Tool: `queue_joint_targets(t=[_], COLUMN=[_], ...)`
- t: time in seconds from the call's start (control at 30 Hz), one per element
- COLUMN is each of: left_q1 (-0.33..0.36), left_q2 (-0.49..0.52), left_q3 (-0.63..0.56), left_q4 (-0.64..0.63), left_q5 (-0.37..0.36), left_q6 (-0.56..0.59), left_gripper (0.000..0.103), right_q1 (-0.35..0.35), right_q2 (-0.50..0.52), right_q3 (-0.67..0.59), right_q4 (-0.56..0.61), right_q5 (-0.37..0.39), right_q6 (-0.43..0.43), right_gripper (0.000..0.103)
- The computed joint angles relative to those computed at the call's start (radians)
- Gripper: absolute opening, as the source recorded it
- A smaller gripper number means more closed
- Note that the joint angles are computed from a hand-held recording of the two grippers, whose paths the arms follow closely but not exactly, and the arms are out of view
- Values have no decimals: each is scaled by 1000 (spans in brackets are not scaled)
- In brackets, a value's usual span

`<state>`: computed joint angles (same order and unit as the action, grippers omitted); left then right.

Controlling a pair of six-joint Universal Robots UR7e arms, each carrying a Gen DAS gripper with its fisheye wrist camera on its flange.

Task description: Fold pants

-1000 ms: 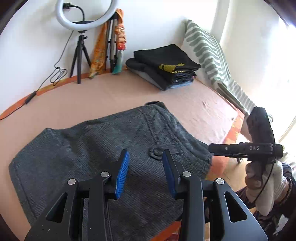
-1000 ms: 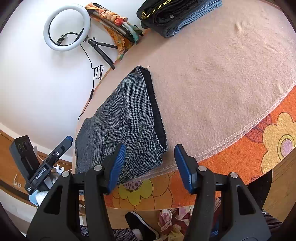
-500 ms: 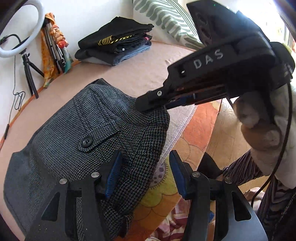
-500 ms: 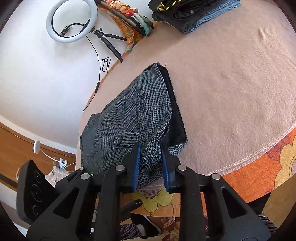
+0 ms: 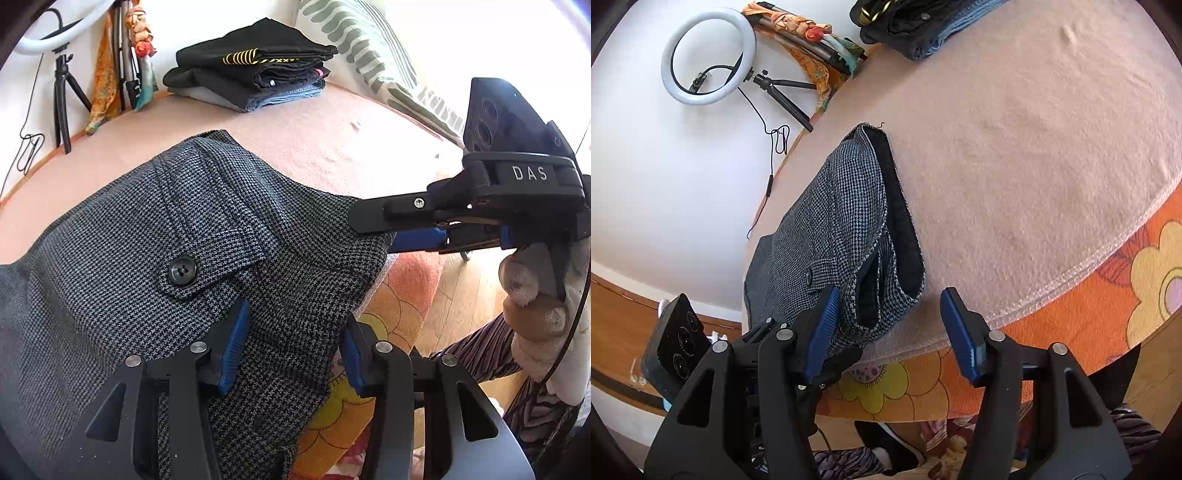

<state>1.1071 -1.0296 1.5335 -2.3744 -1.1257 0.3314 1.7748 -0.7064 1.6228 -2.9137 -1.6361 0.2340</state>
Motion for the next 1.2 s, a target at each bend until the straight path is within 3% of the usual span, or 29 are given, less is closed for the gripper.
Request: queue_joint_targets(t=[0.17,0.3,0.33,0.4,0.47,0.57,0.73,0.83,0.93,1.03,1.1,1.2], left_q1=[5,11,14,21,29,36,51,81,99,100,98,91], left_q2=[1,-15,-26,-60,-96,-131,-48,17,65,72,54,-10], left_q3=[-7,-18,-23,-23,-15,-1,-58,-106,-137,-130,-117,-80], left_q4=[1,51,68,87,60,-52,-236,-237,-194,-228,-213,-180], left_q5=[-19,-51,-69,-117,-143,-55,349,441,470,463,437,344], left_q6=[-25,-53,-71,-111,-125,-125,-116,-118,-119,-99,-123,-210], left_gripper=[45,45,45,45,45,45,45,45,45,45,45,45], right_q1=[-27,-6,-1,10,16,39,103,136,151,150,143,156], right_q2=[22,66,74,90,99,98,82,88,92,90,93,102], right_q3=[0,-55,-63,-79,-88,-89,-86,-102,-115,-122,-134,-155], right_q4=[-39,-30,-39,-60,-77,-99,-145,-151,-149,-143,-132,-127], right_q5=[115,92,80,42,16,-25,-109,-152,-166,-154,-137,-152], right_q6=[20,-1,-9,-25,-27,-60,-193,-261,-289,-281,-247,-271], right_gripper=[64,63,58,29,19,14,13,13,13,13,13,13])
